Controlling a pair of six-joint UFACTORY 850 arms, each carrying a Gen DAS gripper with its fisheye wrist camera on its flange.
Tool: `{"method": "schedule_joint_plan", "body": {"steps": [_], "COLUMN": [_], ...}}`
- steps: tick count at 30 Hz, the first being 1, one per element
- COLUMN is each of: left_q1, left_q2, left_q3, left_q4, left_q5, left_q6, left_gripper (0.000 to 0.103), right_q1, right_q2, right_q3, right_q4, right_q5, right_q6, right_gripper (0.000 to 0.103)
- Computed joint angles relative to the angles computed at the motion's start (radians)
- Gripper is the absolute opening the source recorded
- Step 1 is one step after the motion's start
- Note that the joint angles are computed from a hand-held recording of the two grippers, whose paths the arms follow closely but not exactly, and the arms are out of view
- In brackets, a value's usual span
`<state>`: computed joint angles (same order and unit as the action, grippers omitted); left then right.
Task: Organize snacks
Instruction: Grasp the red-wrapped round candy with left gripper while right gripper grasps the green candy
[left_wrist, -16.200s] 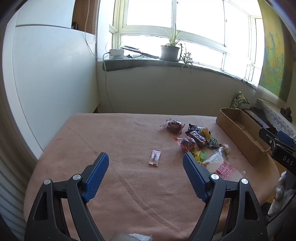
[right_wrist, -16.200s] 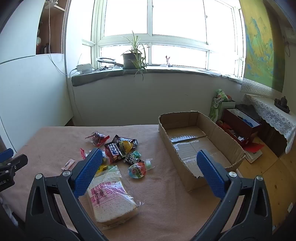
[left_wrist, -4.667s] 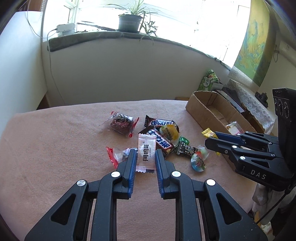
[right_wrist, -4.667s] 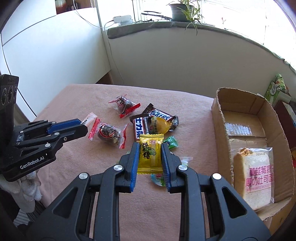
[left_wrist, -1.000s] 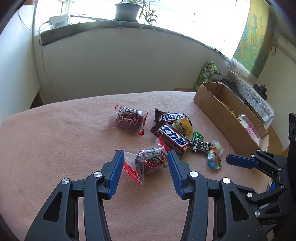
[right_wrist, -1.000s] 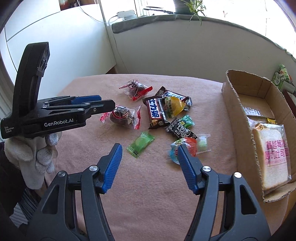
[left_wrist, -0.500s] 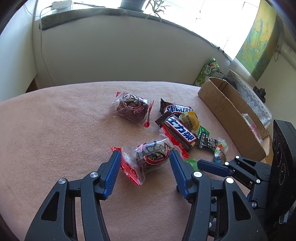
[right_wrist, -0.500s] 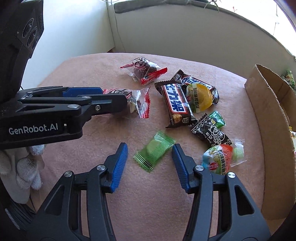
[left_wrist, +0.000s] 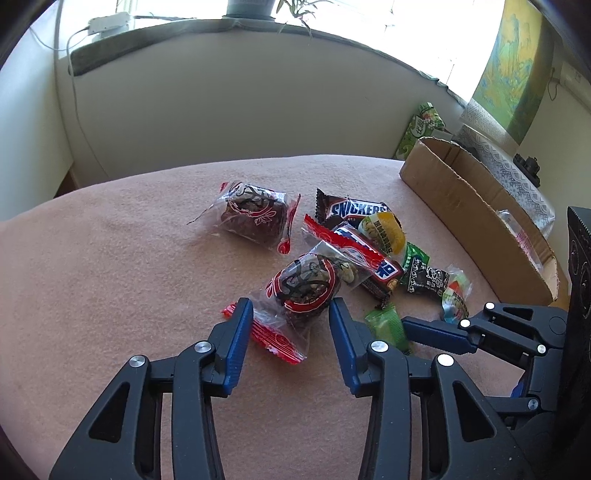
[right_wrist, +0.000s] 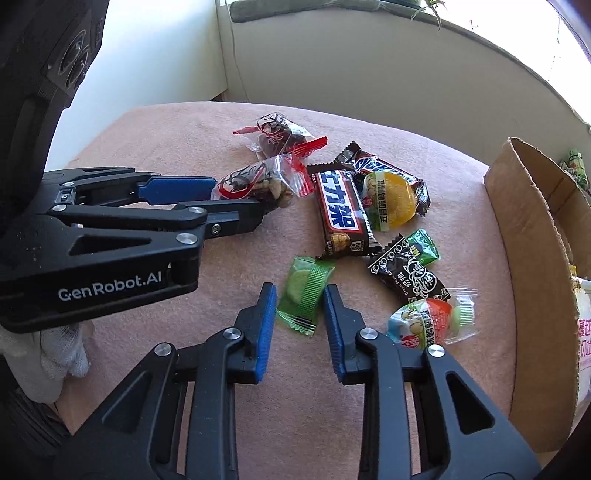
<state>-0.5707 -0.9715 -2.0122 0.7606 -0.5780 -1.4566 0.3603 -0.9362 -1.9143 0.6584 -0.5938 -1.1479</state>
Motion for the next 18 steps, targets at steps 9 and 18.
{"method": "schedule_joint_plan", "body": {"steps": [9, 18], "left_q1": [-0.001, -0.013], "left_q2": [0.019, -0.063], "left_q3": [0.026, -0.145], "left_q4": [0.0, 0.016], "left_q5": [0.014, -0.102], "left_q6": [0.004, 0.136], "left_gripper": [0.029, 0.059], "right_q1": [-0.02, -0.035], "right_q2": [-0.004, -0.025], "right_q3": [-0.011, -0.048], "right_q4": [0.02, 0.045], "right_q5": [-0.028, -0.084], "right_q6": [-0.019, -0.024], "right_gripper": [0.02, 0.023]}}
